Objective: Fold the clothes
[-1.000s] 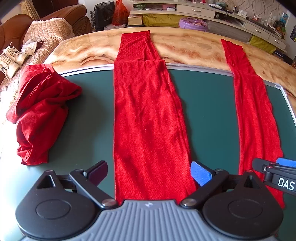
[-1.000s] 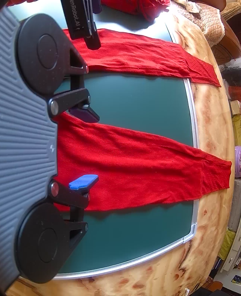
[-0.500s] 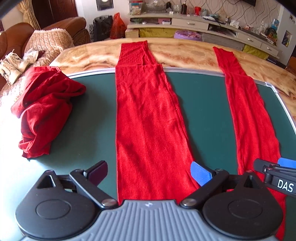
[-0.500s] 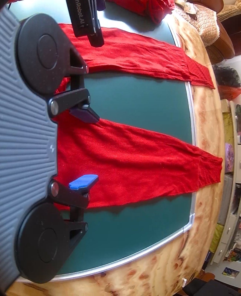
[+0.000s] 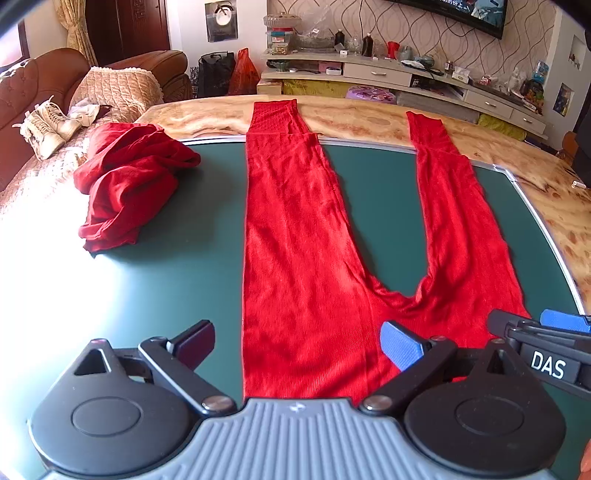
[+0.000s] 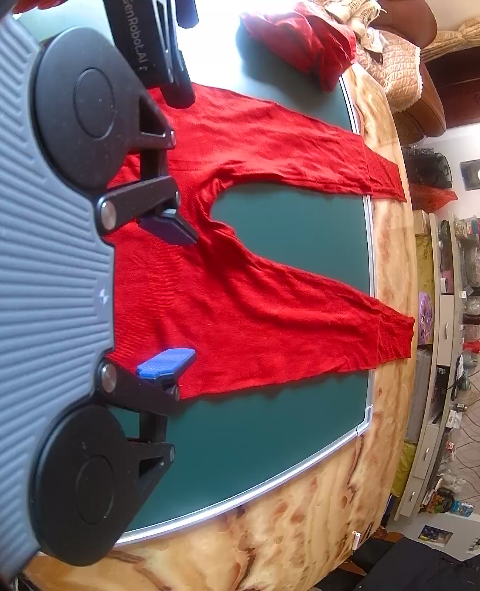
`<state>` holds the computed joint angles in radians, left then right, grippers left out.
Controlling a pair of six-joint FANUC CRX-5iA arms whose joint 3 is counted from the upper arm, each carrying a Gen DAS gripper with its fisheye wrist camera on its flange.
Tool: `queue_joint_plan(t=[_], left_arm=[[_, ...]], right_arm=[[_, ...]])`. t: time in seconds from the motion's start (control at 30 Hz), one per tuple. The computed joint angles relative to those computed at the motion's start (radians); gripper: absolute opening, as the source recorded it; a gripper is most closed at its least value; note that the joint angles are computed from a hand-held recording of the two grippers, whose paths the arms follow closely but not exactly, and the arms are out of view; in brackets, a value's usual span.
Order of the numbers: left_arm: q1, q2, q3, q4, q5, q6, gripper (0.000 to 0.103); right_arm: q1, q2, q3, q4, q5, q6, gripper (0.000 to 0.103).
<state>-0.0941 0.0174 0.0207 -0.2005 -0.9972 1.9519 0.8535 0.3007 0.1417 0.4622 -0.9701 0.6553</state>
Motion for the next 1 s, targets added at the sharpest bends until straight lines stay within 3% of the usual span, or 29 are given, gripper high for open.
queue_joint_plan(t=[1.0], left_arm=[[-0.147, -0.201, -0.129, -0.126, -0.086, 0.186, 0.099]], right_arm=[[0.137, -0.233, -0.298, 0.133, 0.023, -0.194, 0.070]])
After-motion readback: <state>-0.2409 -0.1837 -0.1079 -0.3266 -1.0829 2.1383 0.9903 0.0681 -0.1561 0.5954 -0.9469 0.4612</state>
